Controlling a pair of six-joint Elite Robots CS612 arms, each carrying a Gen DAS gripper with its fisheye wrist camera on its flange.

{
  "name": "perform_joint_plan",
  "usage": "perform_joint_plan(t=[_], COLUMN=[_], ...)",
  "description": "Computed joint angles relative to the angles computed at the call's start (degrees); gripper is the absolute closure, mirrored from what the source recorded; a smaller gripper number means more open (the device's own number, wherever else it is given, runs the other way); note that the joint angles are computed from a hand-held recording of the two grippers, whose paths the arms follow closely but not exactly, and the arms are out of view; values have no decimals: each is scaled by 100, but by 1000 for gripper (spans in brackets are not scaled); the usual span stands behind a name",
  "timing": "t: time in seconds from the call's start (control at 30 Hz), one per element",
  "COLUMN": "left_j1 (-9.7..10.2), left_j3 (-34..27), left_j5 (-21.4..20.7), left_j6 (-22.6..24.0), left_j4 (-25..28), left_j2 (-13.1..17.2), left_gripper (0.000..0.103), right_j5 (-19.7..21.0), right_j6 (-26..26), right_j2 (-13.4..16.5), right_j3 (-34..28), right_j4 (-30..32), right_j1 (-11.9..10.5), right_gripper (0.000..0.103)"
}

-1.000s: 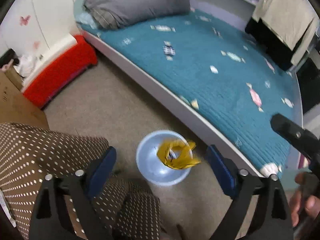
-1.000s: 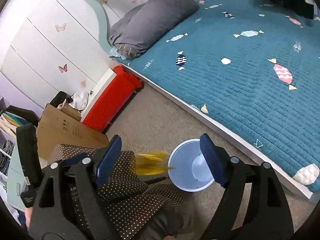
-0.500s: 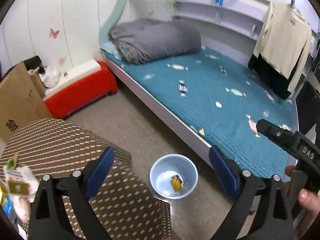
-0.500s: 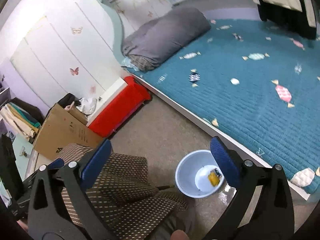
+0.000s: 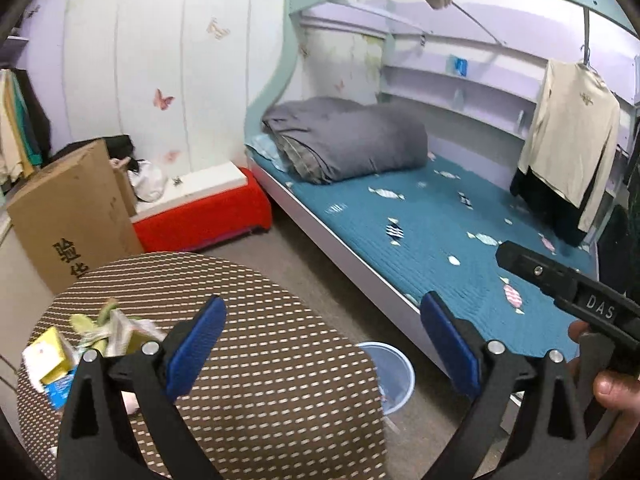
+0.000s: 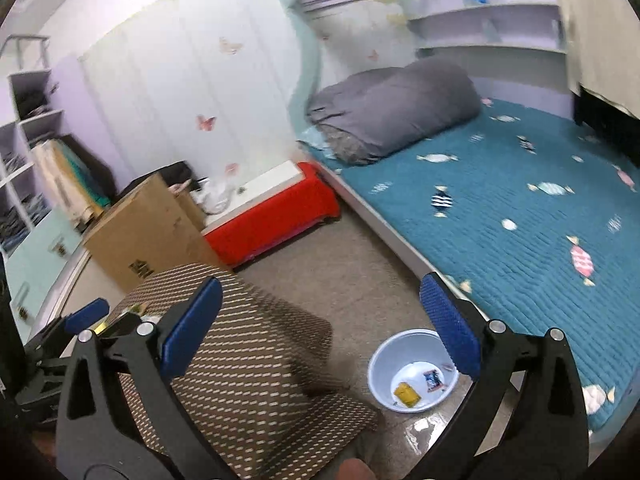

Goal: Collect trash
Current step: 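Move both tools back to the table and grasp the white-red carton with the right gripper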

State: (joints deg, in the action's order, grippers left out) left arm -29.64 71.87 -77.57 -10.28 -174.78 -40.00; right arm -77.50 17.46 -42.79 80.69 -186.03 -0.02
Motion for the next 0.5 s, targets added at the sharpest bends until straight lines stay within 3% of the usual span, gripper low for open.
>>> perform_joint_plan(t=[0.5], left_j1=[224], left_j3=[1274], left_j5=[789], left_j6=[-487], left_j4=[-857], left_j2=[-615], left_gripper=[8], right_j5=[936], right_j6=[-924], right_j2=[-38], right_j3=[-196], right_j4=[423], right_j1=[435], right_gripper=[6])
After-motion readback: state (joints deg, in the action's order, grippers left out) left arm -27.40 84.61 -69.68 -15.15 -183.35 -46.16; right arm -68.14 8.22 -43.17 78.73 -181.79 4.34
